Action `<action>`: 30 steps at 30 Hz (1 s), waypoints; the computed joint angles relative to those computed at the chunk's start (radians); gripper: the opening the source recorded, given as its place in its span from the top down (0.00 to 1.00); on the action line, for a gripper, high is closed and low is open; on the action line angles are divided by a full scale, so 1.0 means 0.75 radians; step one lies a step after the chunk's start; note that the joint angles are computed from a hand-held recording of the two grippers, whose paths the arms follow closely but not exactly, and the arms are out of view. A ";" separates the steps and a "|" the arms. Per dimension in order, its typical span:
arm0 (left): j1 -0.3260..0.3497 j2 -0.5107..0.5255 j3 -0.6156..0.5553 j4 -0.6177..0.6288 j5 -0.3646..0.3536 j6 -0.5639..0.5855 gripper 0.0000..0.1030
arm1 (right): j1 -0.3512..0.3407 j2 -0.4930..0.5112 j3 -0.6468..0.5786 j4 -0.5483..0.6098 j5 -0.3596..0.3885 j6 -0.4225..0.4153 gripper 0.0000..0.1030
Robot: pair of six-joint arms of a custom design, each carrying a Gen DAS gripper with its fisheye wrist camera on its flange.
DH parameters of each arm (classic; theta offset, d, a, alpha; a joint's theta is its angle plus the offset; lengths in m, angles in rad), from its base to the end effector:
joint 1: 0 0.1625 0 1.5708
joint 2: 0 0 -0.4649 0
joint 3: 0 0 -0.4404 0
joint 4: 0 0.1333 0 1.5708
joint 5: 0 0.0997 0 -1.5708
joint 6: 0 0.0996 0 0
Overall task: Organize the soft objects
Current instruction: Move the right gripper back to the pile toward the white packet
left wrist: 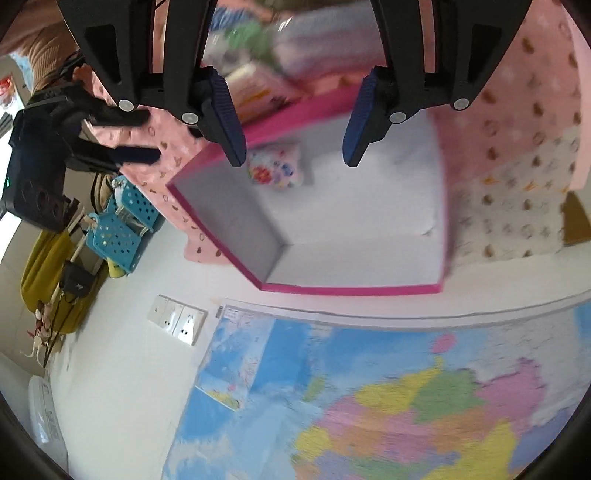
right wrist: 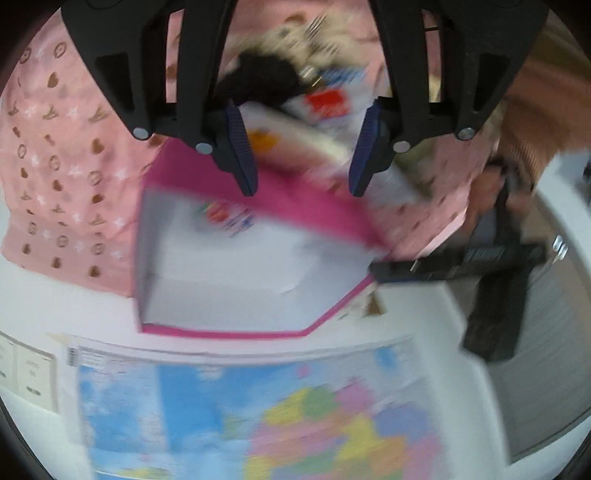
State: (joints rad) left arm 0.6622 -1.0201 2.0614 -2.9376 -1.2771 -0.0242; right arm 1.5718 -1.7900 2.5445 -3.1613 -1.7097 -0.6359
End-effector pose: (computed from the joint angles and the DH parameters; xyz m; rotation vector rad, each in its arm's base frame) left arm -0.3661 -0.4910 0.1201 1.2018 2.7064 -0.6311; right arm 0.1199 -0.3597 0.3225 0.7284 -2.4627 1.0275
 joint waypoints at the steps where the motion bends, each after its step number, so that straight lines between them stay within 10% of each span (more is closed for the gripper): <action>1: 0.007 -0.025 0.029 -0.003 -0.002 -0.003 0.46 | 0.023 0.022 0.015 -0.015 -0.041 -0.030 0.48; 15: 0.046 -0.113 0.184 0.029 0.007 -0.076 0.46 | 0.042 0.228 0.085 -0.255 -0.267 -0.080 0.48; 23: 0.082 -0.115 0.188 0.049 0.018 -0.097 0.45 | -0.067 0.167 0.073 -0.244 -0.143 0.177 0.53; 30: 0.081 -0.106 0.189 0.069 0.027 -0.071 0.41 | -0.025 0.222 0.079 -0.358 -0.167 0.076 0.63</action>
State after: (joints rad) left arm 0.7232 -1.0994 2.2029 -2.8859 -1.2567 -0.0772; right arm 1.5527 -1.6232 2.6036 -3.4297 -1.8350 -0.5785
